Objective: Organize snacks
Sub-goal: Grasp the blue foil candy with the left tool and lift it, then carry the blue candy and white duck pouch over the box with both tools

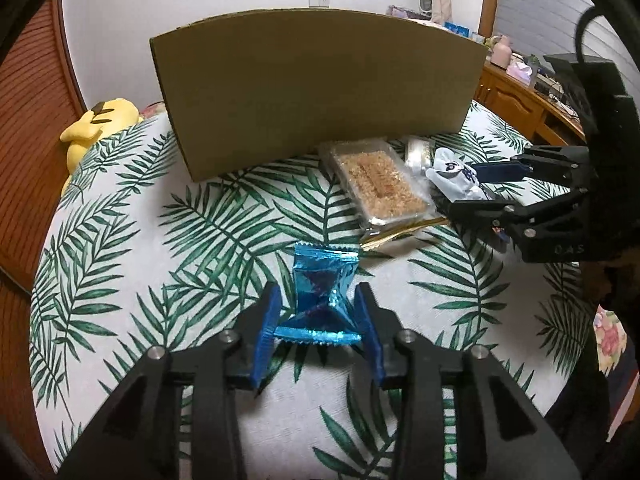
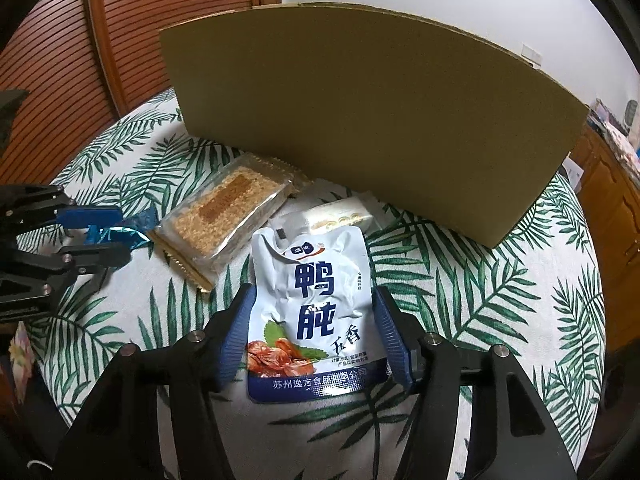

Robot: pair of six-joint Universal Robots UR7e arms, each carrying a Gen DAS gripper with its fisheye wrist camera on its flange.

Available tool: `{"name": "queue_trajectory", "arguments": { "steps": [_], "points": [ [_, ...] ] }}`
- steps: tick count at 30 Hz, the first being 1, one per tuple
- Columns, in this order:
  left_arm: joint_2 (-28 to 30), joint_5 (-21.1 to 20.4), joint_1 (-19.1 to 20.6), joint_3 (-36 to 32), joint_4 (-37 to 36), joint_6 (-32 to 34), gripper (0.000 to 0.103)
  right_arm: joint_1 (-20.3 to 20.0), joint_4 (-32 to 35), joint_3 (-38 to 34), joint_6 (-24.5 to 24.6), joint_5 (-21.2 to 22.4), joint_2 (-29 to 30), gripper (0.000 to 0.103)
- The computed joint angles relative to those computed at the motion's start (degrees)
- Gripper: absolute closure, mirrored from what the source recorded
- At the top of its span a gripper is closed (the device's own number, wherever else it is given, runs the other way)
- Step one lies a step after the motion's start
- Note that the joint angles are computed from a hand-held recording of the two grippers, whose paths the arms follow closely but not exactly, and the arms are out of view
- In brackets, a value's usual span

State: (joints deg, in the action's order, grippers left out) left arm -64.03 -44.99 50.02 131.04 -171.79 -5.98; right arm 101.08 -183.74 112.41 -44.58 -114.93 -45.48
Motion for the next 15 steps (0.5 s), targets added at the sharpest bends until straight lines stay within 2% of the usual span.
{"name": "queue_trajectory", "arguments": {
  "steps": [3,8,12,15],
  "points": [
    [0.4,0.3,0.2,-0.8,1.1,-0.4,0.058,0.1,0.1,0.4,-0.1,0.0,-0.2,0.042],
    [0.9,-0.9,0.9,-2.5,2.5,0.6,0.059,0.1,-0.5,1.3,-0.8,-0.2,-0.7,0.042],
    [1.3,-0.5,0.7,-3.0,3.2,1.8,0.077,-0.2,-1.0,1.9,-0.4,0.6,-1.1,0.042],
    [1.6,0.3,0.1,-2.6,2.1,3.1,0.082,-0.5,-1.5,2.2,-0.2,1.3,-1.3,0.042]
  ]
}}
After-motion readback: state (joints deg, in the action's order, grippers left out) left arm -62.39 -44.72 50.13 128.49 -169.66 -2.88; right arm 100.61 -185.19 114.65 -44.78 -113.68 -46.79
